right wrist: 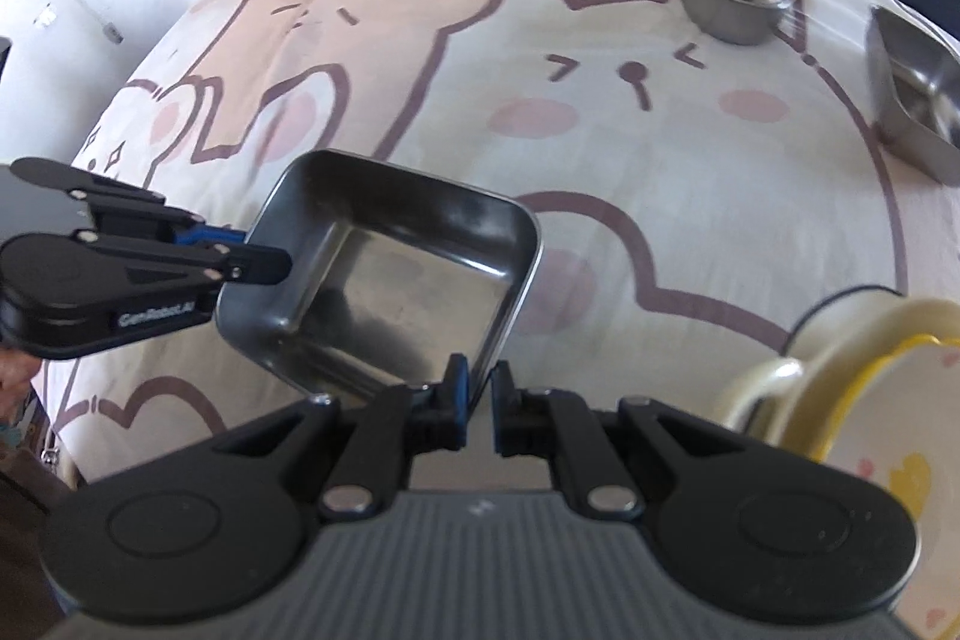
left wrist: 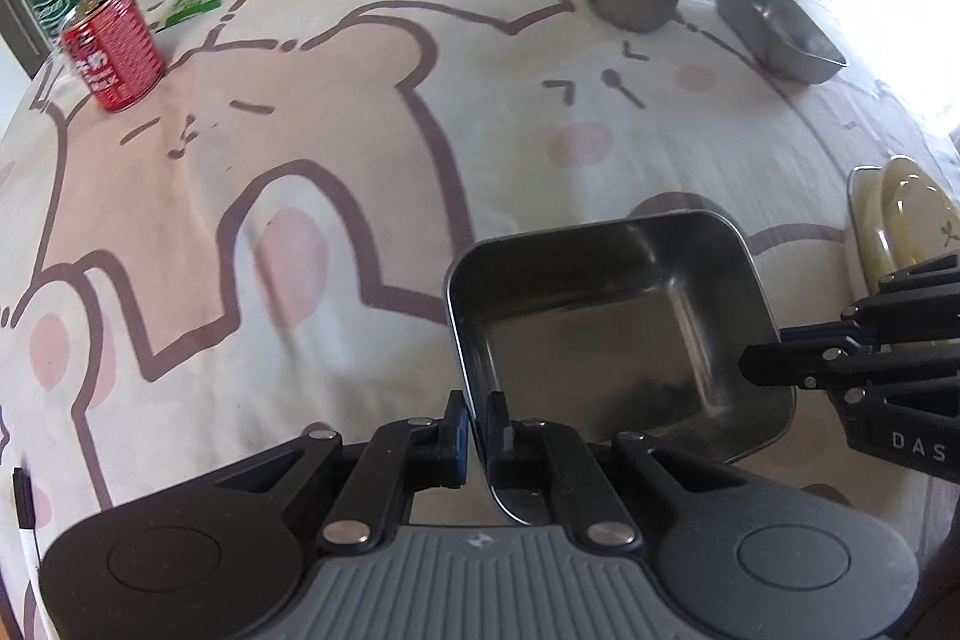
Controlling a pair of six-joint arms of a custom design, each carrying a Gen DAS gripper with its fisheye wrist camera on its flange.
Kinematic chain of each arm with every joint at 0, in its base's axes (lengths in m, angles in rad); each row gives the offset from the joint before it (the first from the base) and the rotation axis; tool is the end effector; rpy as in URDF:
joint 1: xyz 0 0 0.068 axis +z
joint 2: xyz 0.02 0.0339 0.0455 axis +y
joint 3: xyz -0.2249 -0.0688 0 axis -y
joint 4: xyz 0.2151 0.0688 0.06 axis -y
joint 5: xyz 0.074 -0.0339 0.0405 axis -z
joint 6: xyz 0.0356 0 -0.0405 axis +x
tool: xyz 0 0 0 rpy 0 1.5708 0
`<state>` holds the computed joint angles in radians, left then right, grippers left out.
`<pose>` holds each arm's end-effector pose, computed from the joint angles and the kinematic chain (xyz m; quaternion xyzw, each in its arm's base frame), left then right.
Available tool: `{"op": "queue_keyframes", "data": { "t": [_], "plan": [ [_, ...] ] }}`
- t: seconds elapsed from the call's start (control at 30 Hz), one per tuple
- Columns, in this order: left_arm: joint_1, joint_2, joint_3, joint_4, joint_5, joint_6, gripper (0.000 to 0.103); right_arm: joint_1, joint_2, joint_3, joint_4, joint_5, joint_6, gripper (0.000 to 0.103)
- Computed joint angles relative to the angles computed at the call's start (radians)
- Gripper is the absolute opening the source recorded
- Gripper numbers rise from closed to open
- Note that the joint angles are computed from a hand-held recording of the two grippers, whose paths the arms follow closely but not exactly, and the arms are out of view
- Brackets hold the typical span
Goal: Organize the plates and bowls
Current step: 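Lift the steel tray with both grippers and carry it toward the stacked bowls, then carry the square steel tray with both grippers beside the bowl stack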
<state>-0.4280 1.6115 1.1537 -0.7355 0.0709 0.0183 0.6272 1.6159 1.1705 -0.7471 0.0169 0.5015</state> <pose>0.2619 -0.1222 0.1952 0.2237 0.9558 -0.0722 0.1765 0.2356 0.1700 0.1978 -0.0601 0.9803 0.0936 0.1633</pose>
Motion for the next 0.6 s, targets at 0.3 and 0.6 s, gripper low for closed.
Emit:
{"op": "queue_keyframes", "data": {
  "t": [0.3, 0.6],
  "plan": [
    [0.032, -0.015, -0.016, -0.011, 0.037, 0.021, 0.006, 0.006, 0.021, 0.024, -0.001, -0.045, -0.015, 0.01],
    [-0.003, -0.007, -0.01, -0.033, 0.062, 0.046, 0.008, -0.038, -0.07, -0.066, 0.0, -0.1, -0.016, 0.01]
  ]
}}
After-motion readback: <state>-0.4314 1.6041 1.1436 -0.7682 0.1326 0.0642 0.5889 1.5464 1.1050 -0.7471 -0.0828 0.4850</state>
